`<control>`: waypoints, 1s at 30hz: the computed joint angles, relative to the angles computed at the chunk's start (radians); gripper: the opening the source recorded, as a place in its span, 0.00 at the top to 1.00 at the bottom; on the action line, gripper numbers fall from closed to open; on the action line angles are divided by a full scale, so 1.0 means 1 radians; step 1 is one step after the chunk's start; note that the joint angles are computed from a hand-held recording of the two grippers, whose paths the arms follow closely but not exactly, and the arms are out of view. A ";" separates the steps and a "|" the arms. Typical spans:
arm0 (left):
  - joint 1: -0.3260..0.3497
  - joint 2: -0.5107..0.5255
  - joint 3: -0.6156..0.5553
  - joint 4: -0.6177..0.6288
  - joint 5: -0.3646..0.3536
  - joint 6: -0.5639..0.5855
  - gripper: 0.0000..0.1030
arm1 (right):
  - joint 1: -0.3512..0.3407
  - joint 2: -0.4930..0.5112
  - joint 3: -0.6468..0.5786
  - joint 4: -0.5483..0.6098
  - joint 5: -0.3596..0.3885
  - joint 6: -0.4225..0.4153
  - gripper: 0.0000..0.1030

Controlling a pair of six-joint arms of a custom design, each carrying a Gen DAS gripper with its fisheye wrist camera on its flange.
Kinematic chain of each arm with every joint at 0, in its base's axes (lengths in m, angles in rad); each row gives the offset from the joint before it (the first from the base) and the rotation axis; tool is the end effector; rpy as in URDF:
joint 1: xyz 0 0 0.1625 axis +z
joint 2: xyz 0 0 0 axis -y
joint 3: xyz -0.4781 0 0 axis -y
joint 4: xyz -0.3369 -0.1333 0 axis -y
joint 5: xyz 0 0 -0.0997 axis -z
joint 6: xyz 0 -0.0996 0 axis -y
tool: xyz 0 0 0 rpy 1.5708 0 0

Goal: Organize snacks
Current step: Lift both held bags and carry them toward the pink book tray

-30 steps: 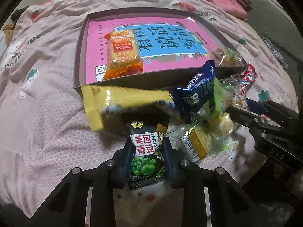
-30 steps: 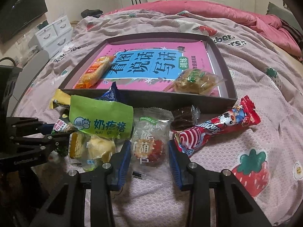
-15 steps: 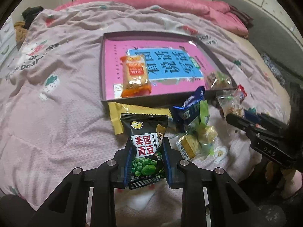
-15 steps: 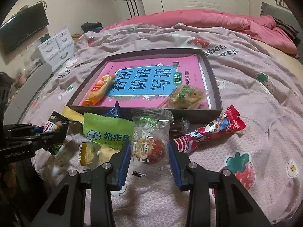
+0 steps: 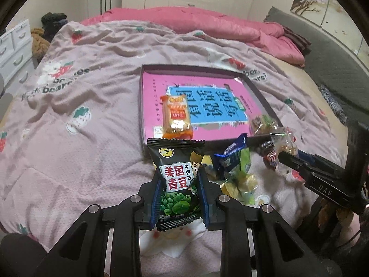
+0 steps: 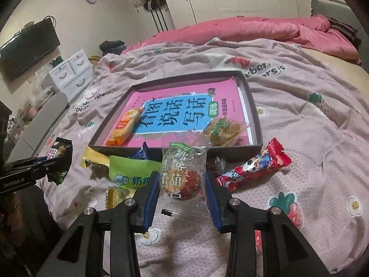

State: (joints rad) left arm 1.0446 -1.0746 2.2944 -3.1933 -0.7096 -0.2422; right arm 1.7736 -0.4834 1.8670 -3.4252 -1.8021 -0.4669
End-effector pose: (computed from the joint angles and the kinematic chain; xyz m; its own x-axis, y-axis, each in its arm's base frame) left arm -0.0507 -0.5032 0.2460 -0.8027 -0.1227 -0.5836 0.2776 0.7891 -0.5479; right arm 0.2328 -0.5839 0.0125 -0.7893 -0.4770 0.3866 -0.5989 0.7371 -0.3131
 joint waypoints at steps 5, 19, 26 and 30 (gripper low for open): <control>-0.007 0.000 0.004 -0.013 0.016 0.001 0.72 | -0.011 -0.013 0.005 -0.007 0.047 0.020 0.62; -0.044 0.004 0.000 -0.058 0.050 0.030 0.72 | -0.021 -0.036 0.024 -0.052 0.090 0.009 0.62; -0.058 0.006 -0.014 -0.060 0.058 0.034 0.72 | -0.026 -0.043 0.025 -0.075 0.103 0.008 0.62; -0.060 0.018 -0.031 -0.062 0.055 0.046 0.72 | -0.030 -0.047 0.025 -0.089 0.107 0.012 0.62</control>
State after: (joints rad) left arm 0.9847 -1.0569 2.2635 -3.2555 -0.6543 -0.1958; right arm 1.7437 -0.5307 1.8919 -3.5138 -1.6953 -0.4544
